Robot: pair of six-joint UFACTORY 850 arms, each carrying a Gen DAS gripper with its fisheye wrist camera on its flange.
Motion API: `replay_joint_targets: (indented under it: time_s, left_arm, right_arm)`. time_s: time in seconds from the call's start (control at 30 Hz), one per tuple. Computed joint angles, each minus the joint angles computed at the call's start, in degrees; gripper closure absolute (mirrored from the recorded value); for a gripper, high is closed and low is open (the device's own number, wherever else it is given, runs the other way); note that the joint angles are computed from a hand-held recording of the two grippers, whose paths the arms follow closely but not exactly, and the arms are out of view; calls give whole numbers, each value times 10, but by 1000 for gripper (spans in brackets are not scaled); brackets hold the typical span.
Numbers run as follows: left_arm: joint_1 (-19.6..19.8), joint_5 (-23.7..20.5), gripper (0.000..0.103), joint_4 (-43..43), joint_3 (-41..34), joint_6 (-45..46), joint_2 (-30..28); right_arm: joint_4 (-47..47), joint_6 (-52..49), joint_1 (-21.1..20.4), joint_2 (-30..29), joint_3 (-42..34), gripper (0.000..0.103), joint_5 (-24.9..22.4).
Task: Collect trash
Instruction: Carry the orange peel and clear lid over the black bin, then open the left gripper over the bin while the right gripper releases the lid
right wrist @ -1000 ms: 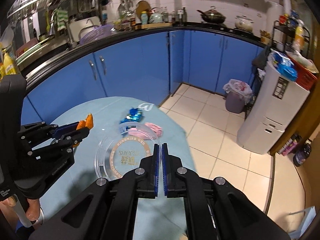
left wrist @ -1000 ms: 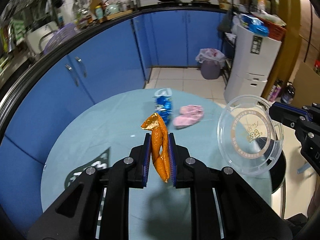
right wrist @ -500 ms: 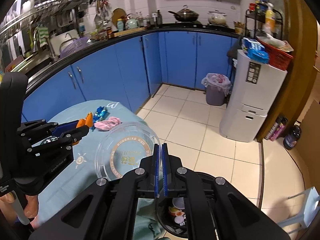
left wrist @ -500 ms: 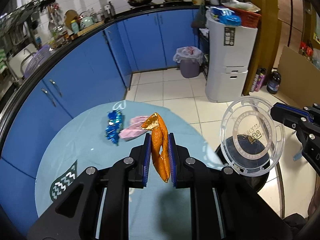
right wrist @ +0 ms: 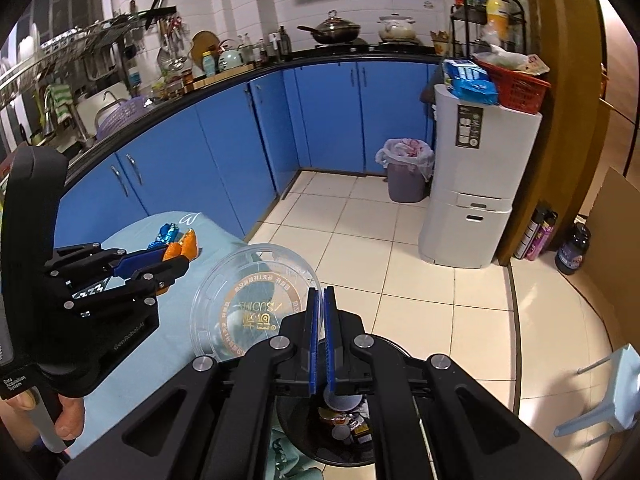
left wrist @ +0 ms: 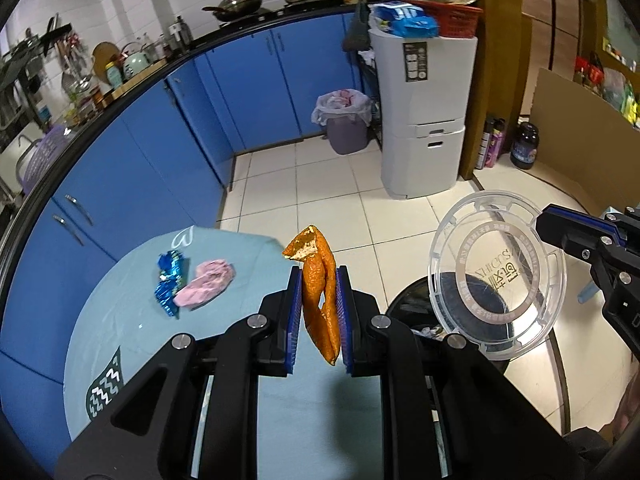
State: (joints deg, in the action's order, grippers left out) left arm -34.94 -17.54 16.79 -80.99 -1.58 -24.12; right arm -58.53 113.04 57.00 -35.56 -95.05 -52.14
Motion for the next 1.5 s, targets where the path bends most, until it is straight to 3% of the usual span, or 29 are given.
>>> replay_joint_targets:
  time_s: [0.43,0.7,0.83,0.97,1.0,1.03,1.07,1.1,1.13,1.2,1.3,1.5]
  left_arm:
    - [-53,-17,85,39,-34,-19,-33]
    - [-77,-33,85,47,-57,-22,-55]
    - [-89,-39,83,94,-60,-64,-62]
    - [-92,-67,82,73,-79,-45,-76]
    - [-95,-70,79,92,-79,-60,-78]
    - [-97,-69,68,112,-76,-78,-78]
    - [-98,-67,52,119,-75,-87,-77]
    - [-97,-58,16,119,-69,-92,-73]
    - [-94,-33,4,141,-54,-121,-61]
    - [-94,-16,4,178,-43,-156,-51]
    - [-97,-32,4,257,-47,-227,-55]
    - [-87,-40,4,229,-52,-218,-55]
  right_arm:
    - [-24,107,-5,76,132,100,14]
    - [-32,145,-7,97,173,100,24]
    - [-36,163,-8,108,194,100,27]
    - [-37,178,-11,119,212,100,29]
    - [-37,182,-12,121,217,100,31]
    - [-38,183,-13,122,218,100,32]
    - [-38,184,-13,122,220,100,33]
    - [-38,184,-14,122,219,100,32]
    - [-40,186,-14,122,221,100,33]
    - [-41,187,-14,120,219,100,32]
    - [-41,188,-14,120,220,100,34]
    - [-36,177,-16,115,214,100,46]
